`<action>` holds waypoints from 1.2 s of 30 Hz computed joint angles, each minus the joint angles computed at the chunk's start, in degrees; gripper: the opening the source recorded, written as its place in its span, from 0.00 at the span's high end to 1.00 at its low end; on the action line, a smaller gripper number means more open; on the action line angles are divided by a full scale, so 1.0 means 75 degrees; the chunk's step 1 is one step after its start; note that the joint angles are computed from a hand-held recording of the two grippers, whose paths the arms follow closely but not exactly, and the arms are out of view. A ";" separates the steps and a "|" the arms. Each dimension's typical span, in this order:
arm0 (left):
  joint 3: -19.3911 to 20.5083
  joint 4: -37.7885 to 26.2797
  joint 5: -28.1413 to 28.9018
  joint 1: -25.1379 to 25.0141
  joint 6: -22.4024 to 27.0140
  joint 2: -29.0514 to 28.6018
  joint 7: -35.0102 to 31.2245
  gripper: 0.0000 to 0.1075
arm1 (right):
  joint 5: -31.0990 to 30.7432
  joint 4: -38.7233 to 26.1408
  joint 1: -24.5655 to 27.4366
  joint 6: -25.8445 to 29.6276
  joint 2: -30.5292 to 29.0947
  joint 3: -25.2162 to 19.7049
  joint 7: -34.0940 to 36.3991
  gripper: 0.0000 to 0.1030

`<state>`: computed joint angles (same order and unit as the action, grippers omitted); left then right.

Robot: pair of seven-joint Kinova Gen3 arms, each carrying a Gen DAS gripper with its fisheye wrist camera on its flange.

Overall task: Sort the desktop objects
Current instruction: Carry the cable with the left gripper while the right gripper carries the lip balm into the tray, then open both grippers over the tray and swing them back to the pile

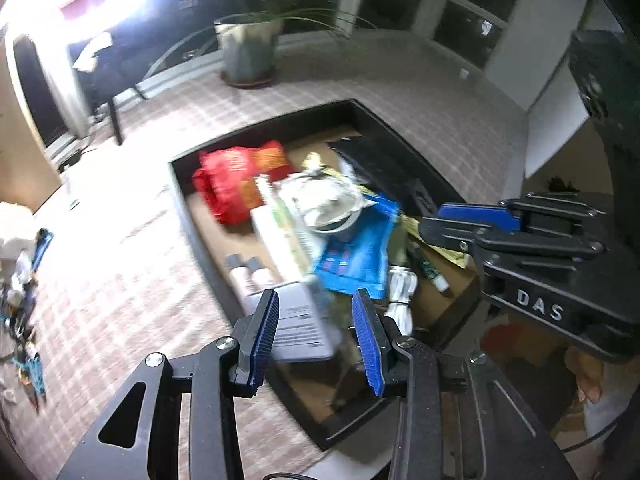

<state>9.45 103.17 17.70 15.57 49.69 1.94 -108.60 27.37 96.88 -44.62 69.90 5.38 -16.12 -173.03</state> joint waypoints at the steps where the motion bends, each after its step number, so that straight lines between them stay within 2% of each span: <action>1: -0.0060 0.0032 0.0018 -0.0061 -0.0013 -0.0033 -0.0031 0.66 | 0.0037 -0.0155 0.0002 0.0056 0.0107 -0.0043 0.0069 0.82; 3: -0.0191 0.0107 0.0078 -0.0214 -0.0017 -0.0131 -0.0093 0.66 | 0.0191 -0.0392 0.0355 0.0072 0.0279 -0.0494 0.0210 0.82; 7: -0.0424 0.0221 0.0231 -0.0544 0.0010 -0.0254 -0.0259 0.66 | 0.0811 -0.0907 0.1260 0.0284 0.0768 -0.1847 0.0161 0.82; 8: -0.0471 0.0258 0.0253 -0.0621 0.0017 -0.0284 -0.0275 0.66 | 0.0914 -0.1036 0.1373 0.0362 0.0884 -0.2051 0.0186 0.82; 10: -0.0589 0.0309 0.0359 -0.0802 0.0047 -0.0301 -0.0343 0.66 | 0.0944 -0.1267 0.1392 0.0312 0.1060 -0.2076 0.0410 0.81; 18: -0.1040 0.0531 0.0506 -0.1560 0.0021 -0.0381 -0.0610 0.66 | 0.0781 -0.2155 0.0998 -0.0276 0.1788 -0.1477 0.1433 0.81; 24: -0.1460 0.0565 0.0479 -0.2355 -0.0040 -0.0232 -0.0785 0.66 | 0.0378 -0.3605 0.0818 -0.0202 0.2741 -0.1231 0.2687 0.81; 30: -0.1855 0.0387 0.0255 -0.3324 -0.0071 0.0264 -0.0733 0.66 | -0.1023 -0.5729 -0.0168 0.0080 0.3888 0.0449 0.4551 0.81; 36: -0.2085 0.0073 0.0362 -0.4382 0.0128 0.0947 -0.0634 0.65 | -0.2750 -0.7852 -0.0577 0.0203 0.5258 0.1827 0.6317 0.81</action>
<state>-6.19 103.72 20.41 -17.30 50.65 9.04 -113.35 6.75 37.99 -48.94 71.43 44.81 -2.42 -125.66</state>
